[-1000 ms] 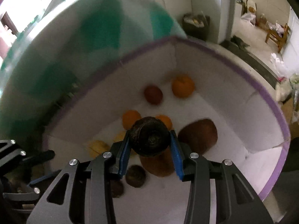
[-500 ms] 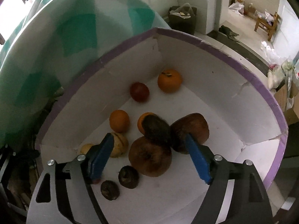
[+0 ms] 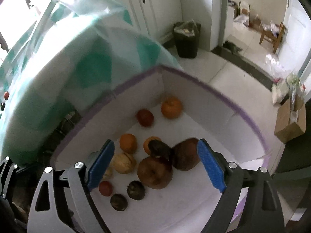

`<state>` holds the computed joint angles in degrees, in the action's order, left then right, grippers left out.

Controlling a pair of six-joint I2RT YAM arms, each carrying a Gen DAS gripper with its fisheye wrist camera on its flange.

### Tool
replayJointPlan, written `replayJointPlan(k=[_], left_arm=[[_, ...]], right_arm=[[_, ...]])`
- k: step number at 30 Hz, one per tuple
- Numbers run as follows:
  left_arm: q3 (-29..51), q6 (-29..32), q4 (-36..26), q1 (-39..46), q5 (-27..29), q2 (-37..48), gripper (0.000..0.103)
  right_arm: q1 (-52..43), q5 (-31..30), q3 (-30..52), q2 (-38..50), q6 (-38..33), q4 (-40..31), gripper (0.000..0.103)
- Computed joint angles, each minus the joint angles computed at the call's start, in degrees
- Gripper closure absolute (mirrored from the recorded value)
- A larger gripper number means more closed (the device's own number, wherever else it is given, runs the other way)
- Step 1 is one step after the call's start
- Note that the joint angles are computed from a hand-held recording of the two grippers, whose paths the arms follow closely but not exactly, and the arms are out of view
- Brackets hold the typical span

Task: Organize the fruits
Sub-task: 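Open both tools to drop the tomato and dark fruit into the bin, then move both tools back over the last fruits on the table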

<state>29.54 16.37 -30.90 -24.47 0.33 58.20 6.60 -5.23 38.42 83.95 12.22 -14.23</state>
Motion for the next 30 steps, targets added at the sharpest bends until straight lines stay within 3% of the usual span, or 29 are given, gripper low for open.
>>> replayJointPlan(k=[6,9,12,14,18,20,23,26,30], left_arm=[[0.7,3.2,-6.1,3.7,4.4,-15.0,0.009],[1.7,7.0,-9.1,11.2,9.8,-21.7,0.007],[4.7,17.5,-14.7,31.2,25.1,-26.0,0.007],[7.5,21.4,-17.4,45.6,33.3,-25.2,0.005],[14.5,33.0,-19.5,74.4,50.2,-12.8,0.002],[19.0,32.2,-16.2,83.0,52.8,-3.9,0.002],[26.4,25.0,-7.5,89.8,51.0,9.7,0.002],[34.4,14.9,1.2,93.4,44.5,23.1,0.002],[48.4,6.6,-0.3,98.6,40.6,38.3,0.002]], right_arm=[[5.1,3.7,4.3,-8.4,1.4,-5.4,0.016],[9.6,6.0,7.0,-12.2,2.8,-5.8,0.016],[15.4,8.8,10.3,-13.8,3.5,-5.5,0.016],[20.6,11.6,12.5,-13.6,3.8,-4.5,0.016],[29.7,13.8,19.6,-6.0,4.4,-5.5,0.016],[34.1,13.3,25.7,-0.2,3.8,-7.5,0.016],[39.8,12.1,33.8,7.5,2.8,-8.3,0.016],[44.5,11.6,46.2,17.3,1.4,-11.3,0.016],[49.1,11.1,69.6,34.6,-0.7,-19.3,0.016]])
